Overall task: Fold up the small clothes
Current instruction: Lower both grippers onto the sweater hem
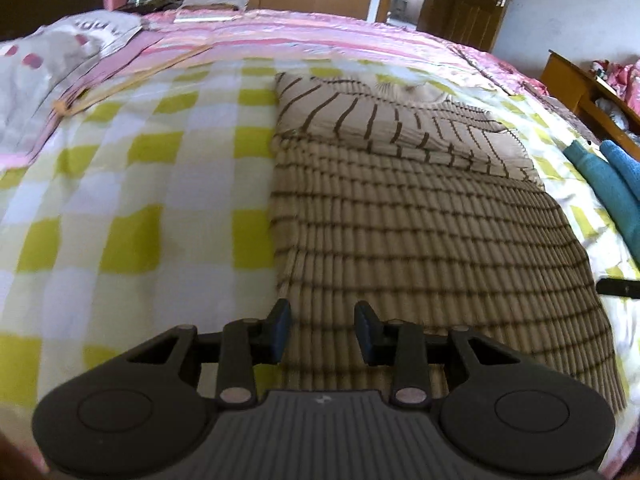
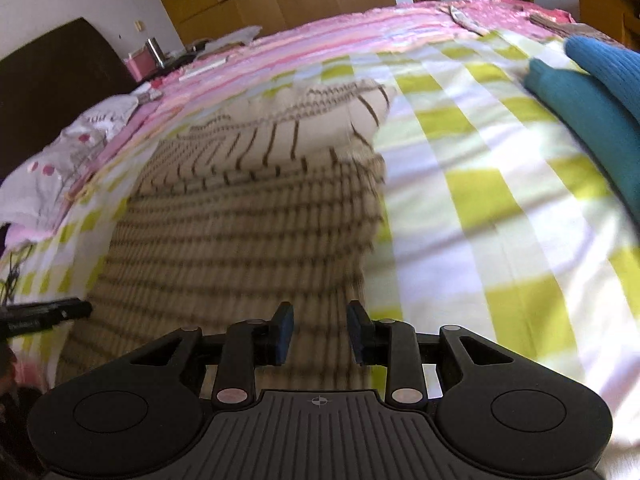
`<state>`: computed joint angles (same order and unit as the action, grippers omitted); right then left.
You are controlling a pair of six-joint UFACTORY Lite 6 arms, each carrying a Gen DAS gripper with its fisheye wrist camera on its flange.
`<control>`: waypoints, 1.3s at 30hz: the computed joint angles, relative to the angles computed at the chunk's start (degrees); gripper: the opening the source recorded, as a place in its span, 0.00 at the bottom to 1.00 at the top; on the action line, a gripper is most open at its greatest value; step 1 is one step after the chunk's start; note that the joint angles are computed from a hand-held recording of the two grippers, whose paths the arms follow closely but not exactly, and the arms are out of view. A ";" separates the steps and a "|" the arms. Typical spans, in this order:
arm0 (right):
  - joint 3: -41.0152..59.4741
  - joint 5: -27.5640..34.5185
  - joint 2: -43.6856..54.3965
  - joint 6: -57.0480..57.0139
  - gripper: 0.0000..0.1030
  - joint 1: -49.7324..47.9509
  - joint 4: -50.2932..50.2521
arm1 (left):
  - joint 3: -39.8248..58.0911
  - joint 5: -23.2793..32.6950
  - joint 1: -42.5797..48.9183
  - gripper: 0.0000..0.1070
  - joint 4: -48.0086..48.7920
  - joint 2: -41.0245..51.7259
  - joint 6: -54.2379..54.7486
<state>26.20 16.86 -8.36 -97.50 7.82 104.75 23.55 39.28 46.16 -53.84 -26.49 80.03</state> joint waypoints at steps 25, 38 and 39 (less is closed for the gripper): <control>-16.20 9.32 -20.95 38.67 0.32 -7.44 -41.38 | -3.50 8.94 6.21 0.39 17.57 -8.22 -9.97; -18.64 17.34 -19.77 28.07 0.34 -15.60 -33.25 | -4.44 10.16 7.04 0.33 18.72 -10.09 -10.38; -18.81 17.49 -19.48 26.91 0.34 -15.87 -32.26 | -4.59 10.18 7.09 0.33 18.67 -10.32 -10.06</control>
